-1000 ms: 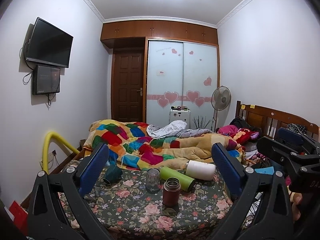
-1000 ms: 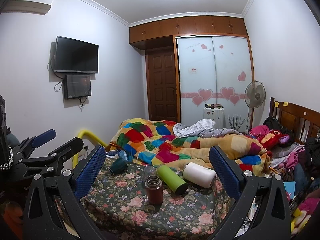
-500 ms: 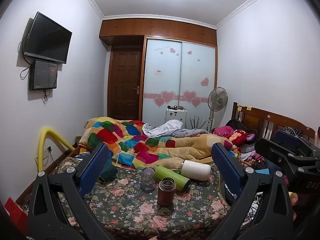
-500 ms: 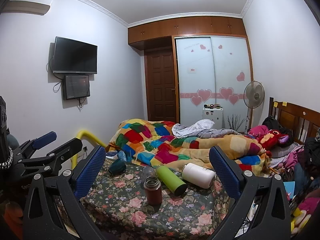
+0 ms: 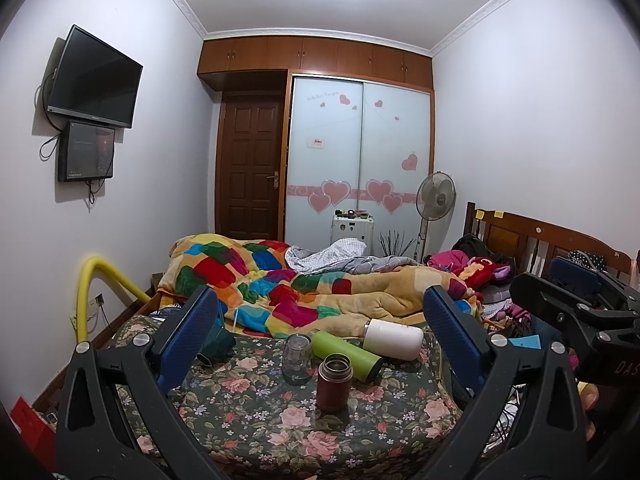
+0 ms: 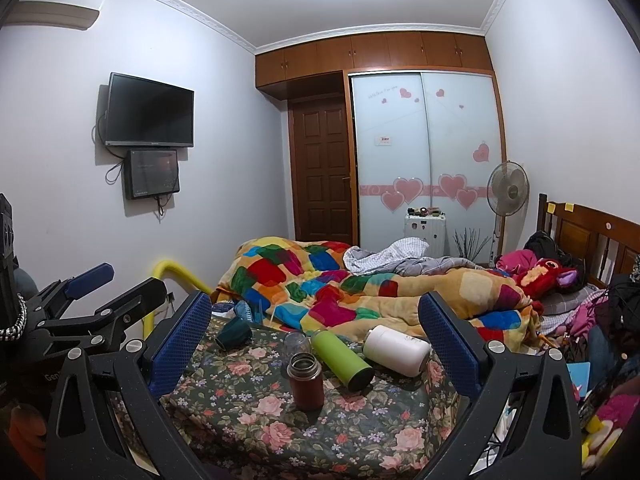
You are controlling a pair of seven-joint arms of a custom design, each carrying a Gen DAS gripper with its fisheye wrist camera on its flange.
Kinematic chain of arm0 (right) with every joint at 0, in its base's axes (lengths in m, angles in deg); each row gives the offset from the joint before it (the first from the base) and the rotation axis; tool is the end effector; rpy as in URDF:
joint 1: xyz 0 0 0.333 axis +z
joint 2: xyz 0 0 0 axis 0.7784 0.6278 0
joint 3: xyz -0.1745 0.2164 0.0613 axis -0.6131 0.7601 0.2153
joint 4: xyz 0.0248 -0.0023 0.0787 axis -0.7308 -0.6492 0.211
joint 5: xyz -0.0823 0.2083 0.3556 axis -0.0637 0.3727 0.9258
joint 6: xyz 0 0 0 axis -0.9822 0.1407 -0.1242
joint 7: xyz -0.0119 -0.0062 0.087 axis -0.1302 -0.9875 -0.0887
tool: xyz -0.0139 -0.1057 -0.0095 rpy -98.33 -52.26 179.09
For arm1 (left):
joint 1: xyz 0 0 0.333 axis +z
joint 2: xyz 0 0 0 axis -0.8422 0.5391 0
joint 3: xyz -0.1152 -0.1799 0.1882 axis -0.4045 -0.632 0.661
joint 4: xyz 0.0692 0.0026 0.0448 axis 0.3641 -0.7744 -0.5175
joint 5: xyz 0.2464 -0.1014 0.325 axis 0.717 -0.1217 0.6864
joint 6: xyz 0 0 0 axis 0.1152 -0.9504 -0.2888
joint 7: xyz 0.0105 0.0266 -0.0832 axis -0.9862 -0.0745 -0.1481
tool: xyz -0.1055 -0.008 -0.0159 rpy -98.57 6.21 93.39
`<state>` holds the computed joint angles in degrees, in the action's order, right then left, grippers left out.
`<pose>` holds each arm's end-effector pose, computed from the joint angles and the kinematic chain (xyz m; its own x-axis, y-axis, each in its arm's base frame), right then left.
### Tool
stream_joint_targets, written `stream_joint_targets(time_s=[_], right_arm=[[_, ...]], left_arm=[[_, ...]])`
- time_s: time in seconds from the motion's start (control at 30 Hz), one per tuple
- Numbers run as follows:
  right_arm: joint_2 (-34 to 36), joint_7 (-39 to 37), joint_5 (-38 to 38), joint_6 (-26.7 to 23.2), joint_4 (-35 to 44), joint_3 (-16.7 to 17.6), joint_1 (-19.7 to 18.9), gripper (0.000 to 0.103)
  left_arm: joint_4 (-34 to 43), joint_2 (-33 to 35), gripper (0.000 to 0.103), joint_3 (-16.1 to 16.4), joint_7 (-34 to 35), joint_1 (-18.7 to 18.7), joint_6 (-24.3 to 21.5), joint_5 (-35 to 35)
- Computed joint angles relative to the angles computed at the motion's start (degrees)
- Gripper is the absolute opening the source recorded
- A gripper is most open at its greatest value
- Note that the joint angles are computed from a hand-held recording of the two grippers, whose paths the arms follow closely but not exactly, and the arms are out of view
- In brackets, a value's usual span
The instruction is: Flip cup upright
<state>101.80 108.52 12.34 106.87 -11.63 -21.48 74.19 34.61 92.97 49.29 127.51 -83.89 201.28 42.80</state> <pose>0.6900 0.2515 0.6522 0.1266 -0.9902 -0.0595 -0.1934 0.0342 -0.9805 0.7092 -0.3384 0.6524 -0.2657 -0.9615 0.0704 -0.1840 -0.0211 -0.9827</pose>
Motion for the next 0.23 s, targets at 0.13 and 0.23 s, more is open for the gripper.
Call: stream_joint_targets(time_s=[0.13, 0.23], right_arm=[[0.4, -1.1, 0.9, -0.5, 0.5, 0.6, -0.4, 0.103], [0.8, -2.5, 2.1, -1.0, 0.9, 1.3, -0.9, 0.103]], left_arm=[[0.7, 0.6, 0.103, -0.6, 0.9, 0.3, -0.3, -0.4], [0.7, 0.8, 0.103, -0.5, 1.2, 0.4, -0.3, -0.6]])
